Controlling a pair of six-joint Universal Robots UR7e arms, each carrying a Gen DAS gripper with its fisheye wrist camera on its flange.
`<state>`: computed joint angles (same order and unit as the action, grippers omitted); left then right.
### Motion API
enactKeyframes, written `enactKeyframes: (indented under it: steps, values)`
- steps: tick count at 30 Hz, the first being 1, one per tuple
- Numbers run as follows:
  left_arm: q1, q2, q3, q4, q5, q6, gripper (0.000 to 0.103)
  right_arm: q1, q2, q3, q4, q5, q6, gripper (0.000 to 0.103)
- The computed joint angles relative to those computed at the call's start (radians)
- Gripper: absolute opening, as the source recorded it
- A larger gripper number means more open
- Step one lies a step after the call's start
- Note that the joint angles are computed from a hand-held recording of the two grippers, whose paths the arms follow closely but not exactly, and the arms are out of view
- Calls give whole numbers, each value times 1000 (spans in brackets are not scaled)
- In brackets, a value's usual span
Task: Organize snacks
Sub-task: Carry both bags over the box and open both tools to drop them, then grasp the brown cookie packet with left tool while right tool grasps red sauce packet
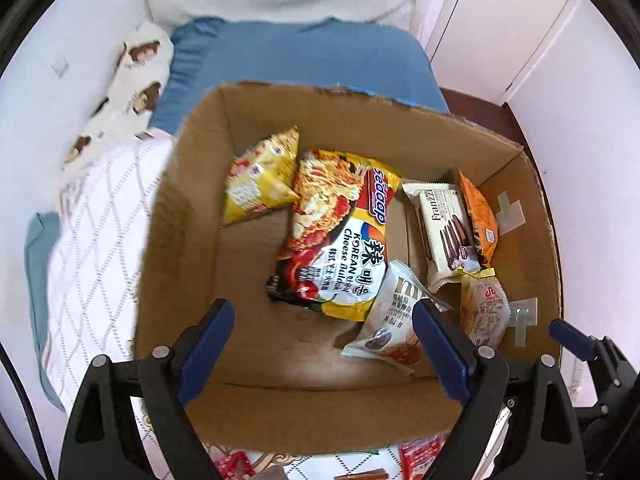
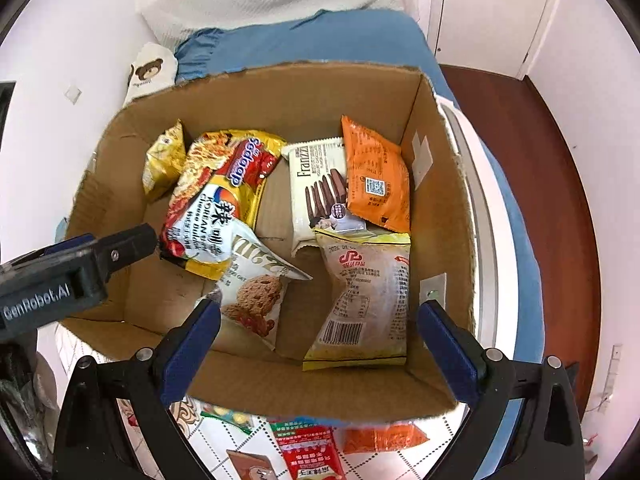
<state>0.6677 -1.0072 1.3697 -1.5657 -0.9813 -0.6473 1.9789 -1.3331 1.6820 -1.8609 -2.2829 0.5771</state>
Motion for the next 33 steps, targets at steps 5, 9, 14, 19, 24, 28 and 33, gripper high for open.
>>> enactKeyframes:
  steps: [5, 9, 14, 19, 24, 28, 33]
  values:
    - [-37, -51, 58, -49, 48, 27, 91, 41, -25, 25, -34, -42, 19, 101]
    - [-71, -96, 102, -68, 79, 32, 91, 83, -50, 46, -48, -88, 36, 101]
    - [-116, -161, 151, -84, 99, 25, 91, 143, -75, 48, -42, -121, 56, 101]
    - [-156, -210, 188, -93, 105, 16, 91, 207, -90, 42, -35, -145, 71, 101]
    - [-188, -256, 225, -87, 90, -15, 91, 251, -113, 57, -64, -129, 53, 101]
    - [-211, -296, 277, -53, 64, -73, 91, 256, -144, 96, -49, -83, 59, 74]
    - [-195, -331, 407, -34, -133, -148, 91, 214, -228, 215, -36, 14, 97, 58]
